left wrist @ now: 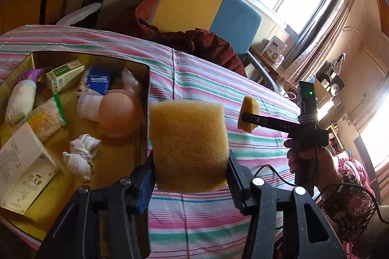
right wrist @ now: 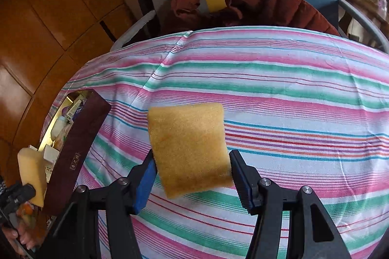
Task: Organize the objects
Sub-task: 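Carry the sponge over the gold tray with the left tool while the right carries its sponge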
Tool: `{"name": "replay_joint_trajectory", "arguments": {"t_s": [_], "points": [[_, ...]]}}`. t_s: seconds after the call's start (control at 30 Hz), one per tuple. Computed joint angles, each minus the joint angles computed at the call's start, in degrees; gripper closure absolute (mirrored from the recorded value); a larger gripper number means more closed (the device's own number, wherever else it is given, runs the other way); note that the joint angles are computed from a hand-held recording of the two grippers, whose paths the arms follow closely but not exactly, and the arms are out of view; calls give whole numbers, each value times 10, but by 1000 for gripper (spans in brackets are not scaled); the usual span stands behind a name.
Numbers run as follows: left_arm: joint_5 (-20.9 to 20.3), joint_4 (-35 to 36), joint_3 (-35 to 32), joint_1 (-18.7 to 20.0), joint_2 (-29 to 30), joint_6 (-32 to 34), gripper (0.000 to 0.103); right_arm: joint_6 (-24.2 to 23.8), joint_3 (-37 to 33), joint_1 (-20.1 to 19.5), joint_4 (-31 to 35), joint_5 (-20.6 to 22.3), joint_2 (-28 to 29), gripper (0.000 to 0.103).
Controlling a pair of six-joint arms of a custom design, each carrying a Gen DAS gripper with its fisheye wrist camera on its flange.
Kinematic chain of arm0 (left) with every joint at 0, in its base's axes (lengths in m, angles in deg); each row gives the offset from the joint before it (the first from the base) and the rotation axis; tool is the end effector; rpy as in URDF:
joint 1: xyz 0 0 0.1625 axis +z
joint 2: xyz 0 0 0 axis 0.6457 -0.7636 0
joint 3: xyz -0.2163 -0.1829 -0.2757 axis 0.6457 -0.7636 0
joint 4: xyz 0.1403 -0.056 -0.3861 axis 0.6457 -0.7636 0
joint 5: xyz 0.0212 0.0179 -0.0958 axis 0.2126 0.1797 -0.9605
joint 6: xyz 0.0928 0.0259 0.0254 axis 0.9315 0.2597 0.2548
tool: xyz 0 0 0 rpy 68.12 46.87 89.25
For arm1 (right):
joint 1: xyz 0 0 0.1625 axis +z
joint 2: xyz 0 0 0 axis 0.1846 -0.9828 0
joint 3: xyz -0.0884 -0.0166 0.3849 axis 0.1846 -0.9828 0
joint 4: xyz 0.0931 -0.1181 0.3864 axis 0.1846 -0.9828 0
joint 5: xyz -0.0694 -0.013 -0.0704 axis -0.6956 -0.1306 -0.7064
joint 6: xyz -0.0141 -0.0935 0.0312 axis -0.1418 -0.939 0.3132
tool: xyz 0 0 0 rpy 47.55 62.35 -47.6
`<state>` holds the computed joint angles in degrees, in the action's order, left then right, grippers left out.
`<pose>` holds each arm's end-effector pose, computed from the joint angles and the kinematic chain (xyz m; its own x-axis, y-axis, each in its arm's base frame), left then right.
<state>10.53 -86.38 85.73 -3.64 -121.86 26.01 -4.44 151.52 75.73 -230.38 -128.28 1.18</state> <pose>-0.1873 -0.3749 0.1440 -0.9197 0.2115 -0.3307 0.3631 0.7784 -0.5121 0.0823 -0.4797 0.2061 -0.8552 -0.2881 0.4309 -0.4588 0.8076 -0.3706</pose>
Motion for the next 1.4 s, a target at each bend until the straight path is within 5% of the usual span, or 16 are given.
{"name": "replay_joint_trajectory", "arguments": {"t_s": [0.17,0.33,0.77,1.03,1.4], "points": [[17,93,14,3,-76,-18,50,-77,28,21,-88,2,12,43],[12,201,10,28,-136,-33,50,-82,40,28,-144,7,16,43],[-23,326,-32,105,-142,4,49,-11,78,113,-171,0,-10,43],[-60,372,-44,131,-148,47,49,37,101,183,-196,7,30,43],[1,392,-19,122,-177,22,47,87,81,257,-202,-11,124,42]]}}
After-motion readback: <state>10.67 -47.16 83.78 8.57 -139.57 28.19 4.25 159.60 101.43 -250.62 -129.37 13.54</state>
